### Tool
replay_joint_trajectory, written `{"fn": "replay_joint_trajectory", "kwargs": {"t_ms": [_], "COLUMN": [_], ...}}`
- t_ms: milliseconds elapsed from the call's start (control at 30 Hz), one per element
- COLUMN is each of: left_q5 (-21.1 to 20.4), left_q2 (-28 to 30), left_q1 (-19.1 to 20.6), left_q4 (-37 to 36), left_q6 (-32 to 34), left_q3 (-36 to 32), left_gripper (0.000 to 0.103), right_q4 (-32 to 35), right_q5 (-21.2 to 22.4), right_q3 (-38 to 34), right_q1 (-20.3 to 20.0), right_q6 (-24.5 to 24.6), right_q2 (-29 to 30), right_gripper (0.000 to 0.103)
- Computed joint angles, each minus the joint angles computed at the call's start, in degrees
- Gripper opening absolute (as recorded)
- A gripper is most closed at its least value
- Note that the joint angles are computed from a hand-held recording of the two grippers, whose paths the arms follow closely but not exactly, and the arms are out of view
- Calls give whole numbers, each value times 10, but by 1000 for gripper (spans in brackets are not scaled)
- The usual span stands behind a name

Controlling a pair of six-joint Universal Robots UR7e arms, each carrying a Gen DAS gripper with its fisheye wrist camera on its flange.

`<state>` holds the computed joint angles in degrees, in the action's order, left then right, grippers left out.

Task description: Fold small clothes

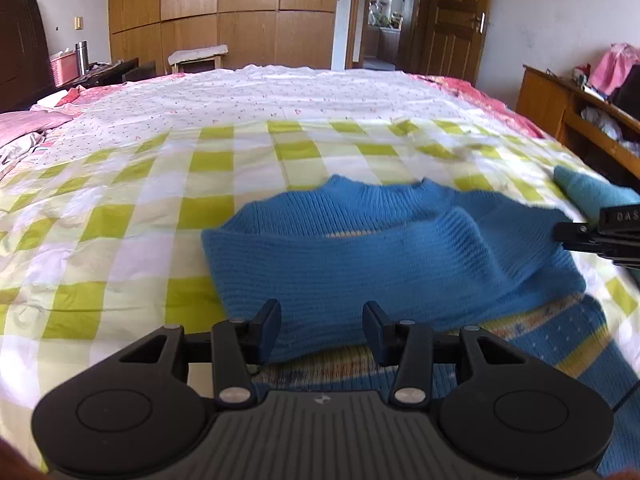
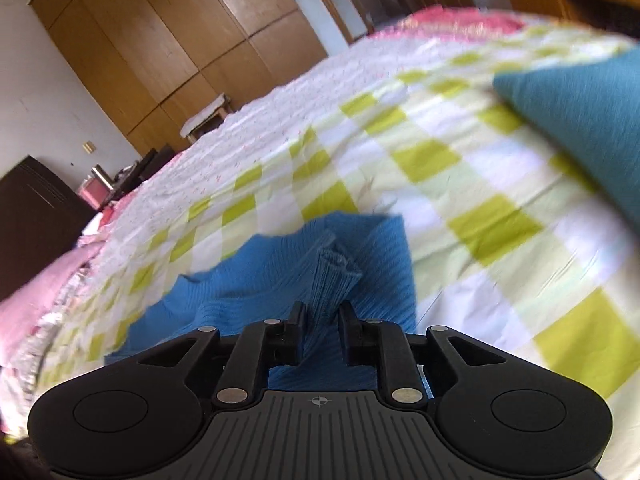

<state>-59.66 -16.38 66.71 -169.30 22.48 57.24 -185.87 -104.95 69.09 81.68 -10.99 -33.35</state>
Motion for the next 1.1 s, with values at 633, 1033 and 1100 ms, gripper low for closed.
{"fn": "replay_joint_trajectory", "kwargs": {"t_ms": [633, 1033, 1100], "left_q5": [26, 24, 34], "left_q2": [37, 53, 58], "left_q1": [-3, -4, -3], "left_q4": [26, 37, 50], "left_q6": [0, -1, -8], "left_q3": [-55, -84, -95], "left_gripper": [50, 50, 50], "right_q4": [-198, 19, 21], "right_q5": [-48, 52, -1], "right_q3": [-12, -55, -73], "right_q1": [27, 17, 21], "right_q6": [-125, -154, -163], "right_q2": [41, 52, 65], "right_gripper": [23, 23, 23]}}
